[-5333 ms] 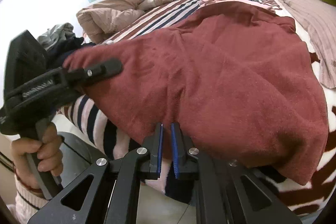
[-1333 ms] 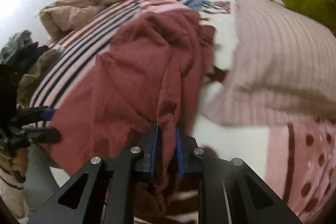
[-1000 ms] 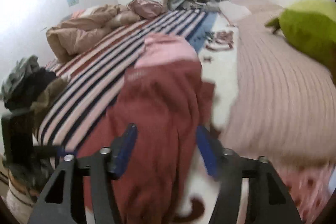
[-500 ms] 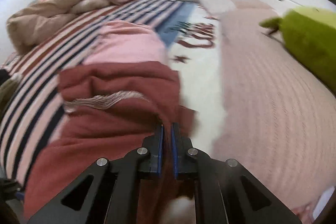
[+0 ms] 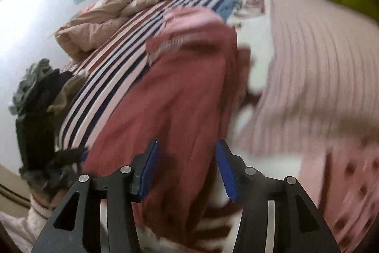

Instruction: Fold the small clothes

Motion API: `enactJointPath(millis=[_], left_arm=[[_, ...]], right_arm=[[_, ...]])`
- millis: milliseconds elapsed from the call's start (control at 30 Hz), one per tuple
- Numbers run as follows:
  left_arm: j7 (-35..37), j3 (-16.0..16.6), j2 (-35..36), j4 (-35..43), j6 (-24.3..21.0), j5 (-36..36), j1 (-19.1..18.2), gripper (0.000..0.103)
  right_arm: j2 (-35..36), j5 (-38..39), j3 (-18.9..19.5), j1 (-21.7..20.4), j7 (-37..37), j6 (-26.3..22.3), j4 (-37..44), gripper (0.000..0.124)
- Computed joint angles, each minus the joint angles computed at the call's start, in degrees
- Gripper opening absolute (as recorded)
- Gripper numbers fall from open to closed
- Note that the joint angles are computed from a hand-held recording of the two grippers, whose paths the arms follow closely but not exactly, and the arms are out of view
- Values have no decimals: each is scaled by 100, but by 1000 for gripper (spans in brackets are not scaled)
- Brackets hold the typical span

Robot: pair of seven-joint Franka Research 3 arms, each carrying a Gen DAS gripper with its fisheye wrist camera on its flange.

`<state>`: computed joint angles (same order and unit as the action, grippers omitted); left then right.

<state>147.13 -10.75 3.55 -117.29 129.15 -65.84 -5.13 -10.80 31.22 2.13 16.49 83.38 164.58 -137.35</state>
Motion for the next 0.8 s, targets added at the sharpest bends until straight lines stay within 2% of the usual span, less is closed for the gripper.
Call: enactJointPath(millis=[33,67,167,300,400,467,533,567,600,633,667,700,800], left_arm=[[-25,-5,-17,-25,23,-21,-6,34],[27,-4,-52,-60,1,-49,-3,31],[125,30,-238,-200,20,78,-27,25],[306,193,-593,-457,-120,0,5,23],[344,404,-845,-630,-444,24,69,23],[257,517,-918,-680,-703,281,120,25],[96,527,-861,-584,-812,641,125,33],[59,527,-823,-511,-845,786,127,36],[74,543,-805,-467,-900,850,141,49],[156,572,-740,-327,-980,805,162,63],[270,601,-716,-284,-1029,709,197,68],[368,626,-603,-101,-1113,541,233,72],[274,544,-232,386,-1136,443,321,73]], right_arm=[[-41,-64,66,-9,97,100,-127,36],[-94,234,12,150,-61,233,-253,24],[-153,1881,-420,793,-1110,364,-337,16],[-207,3290,-534,1042,-2318,91,-221,12],[-305,3643,-389,1043,-2832,-386,-189,12],[-296,3578,-239,934,-2822,-596,-151,15],[-298,3326,-118,785,-2622,-675,-135,17],[-295,3159,-64,710,-2493,-623,-122,26],[-307,3055,-40,646,-2378,-538,-112,32],[-339,3121,-80,617,-2384,-465,-103,46],[-383,3198,-126,597,-2418,-423,-110,57],[-390,3303,-184,584,-2496,-396,-71,59],[-234,3433,-311,462,-2559,-521,134,59]])
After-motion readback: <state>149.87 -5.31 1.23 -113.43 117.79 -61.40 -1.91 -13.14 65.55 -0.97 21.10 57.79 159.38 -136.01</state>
